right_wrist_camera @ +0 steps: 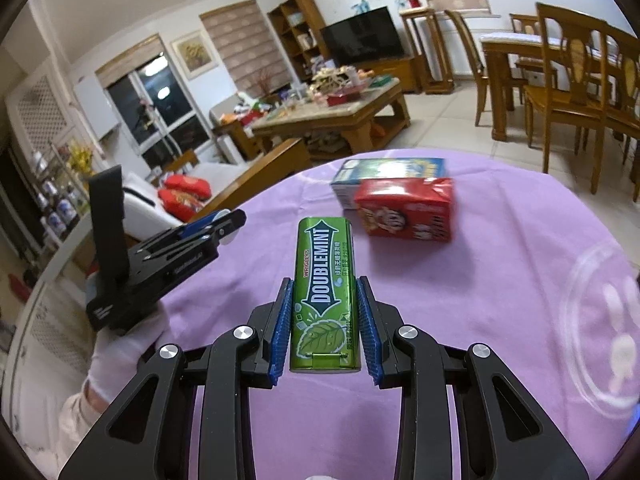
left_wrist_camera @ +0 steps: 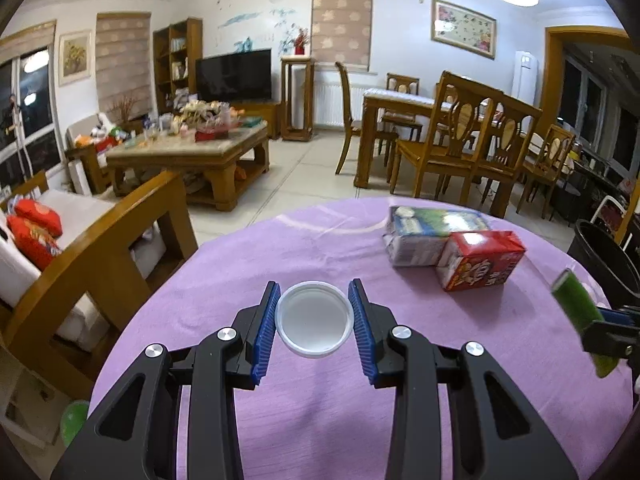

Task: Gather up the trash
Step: 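Carry the white cap and green gum pack in both tools over the bin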

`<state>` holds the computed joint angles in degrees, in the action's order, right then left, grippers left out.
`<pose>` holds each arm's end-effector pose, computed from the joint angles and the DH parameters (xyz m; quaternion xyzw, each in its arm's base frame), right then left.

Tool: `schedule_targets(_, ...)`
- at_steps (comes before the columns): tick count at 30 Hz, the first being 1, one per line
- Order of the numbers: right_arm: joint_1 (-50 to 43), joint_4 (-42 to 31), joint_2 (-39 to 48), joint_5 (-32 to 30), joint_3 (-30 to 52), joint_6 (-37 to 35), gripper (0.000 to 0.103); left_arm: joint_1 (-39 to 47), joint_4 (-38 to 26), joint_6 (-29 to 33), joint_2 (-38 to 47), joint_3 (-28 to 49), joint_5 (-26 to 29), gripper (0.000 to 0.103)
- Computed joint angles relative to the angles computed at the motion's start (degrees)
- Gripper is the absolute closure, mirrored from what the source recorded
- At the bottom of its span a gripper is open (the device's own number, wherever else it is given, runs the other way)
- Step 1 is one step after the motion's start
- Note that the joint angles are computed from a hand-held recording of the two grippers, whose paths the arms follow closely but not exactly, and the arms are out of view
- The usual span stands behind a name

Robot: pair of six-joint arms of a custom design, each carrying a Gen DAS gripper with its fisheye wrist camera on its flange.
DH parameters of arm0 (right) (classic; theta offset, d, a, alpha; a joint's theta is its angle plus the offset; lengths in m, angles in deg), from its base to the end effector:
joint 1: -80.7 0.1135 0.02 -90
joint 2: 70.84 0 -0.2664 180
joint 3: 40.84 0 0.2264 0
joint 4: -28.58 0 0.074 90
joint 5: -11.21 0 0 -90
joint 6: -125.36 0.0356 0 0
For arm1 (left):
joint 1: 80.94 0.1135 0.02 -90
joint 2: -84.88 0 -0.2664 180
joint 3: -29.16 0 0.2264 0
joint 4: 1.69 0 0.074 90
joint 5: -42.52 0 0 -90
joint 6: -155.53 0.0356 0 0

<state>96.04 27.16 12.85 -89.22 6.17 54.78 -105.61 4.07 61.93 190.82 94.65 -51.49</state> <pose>0.2472 0.0745 0.1758 -0.0079 0.8963 0.2082 0.3915 0.3241 -0.1461 0.1604 0.1459 0.8733 -0.0832 0.4574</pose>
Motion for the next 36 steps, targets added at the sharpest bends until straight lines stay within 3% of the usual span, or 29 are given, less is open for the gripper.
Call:
schedule_targets(4,-4.0,-1.73,-9.06,-2.36,-5.72,-0.48,0.072,-4.13,2.52,0.21,-3.57,-2.44,-3.41,0.068)
schedule_targets(9,-12.78,-9.16,-22.93,-7.53,-10.56,-5.02,0.072,-11.94,0.09,0.07,-7.52,-2.73,-7.59,0.068)
schedule_targets(13,-28.17,-18.41,-31.21,-18.49,-10.75,-13.3,0.072,-18.88,-2.33,0.28,-8.41,-0.31,-11.39,0.068)
schedule_targets(17,-47.62,-28.33,-33.58,-32.02,-8.66,-25.34,0.072,-26.2,-5.19,0.4,-5.99,5.68,-14.66,0.068)
schedule_targets(21,-70.59,-41.64,-25.7,-45.69,-2.89,-45.94,0.072,-32.11,-7.85,1.11,-1.34,13.11,-17.03,0.068)
schedule_targets(28,-93.08,-54.35,-2.75,-53.55,10.16,-71.14,0.072,-38.76,-13.92,2.78,10.14,29.9,-17.82,0.068)
schedule_targets(31,-99.15,-56.12,6.78,-54.43,16.37,-75.85,0.072,-41.28,-17.17,3.7,15.86,38.7,-17.84,0.068)
schedule_targets(36,-103.76,-53.22,19.76,-54.5,26.58,-73.38,0.072,-44.72,-23.62,4.51,26.33,55.17,-16.79,0.068)
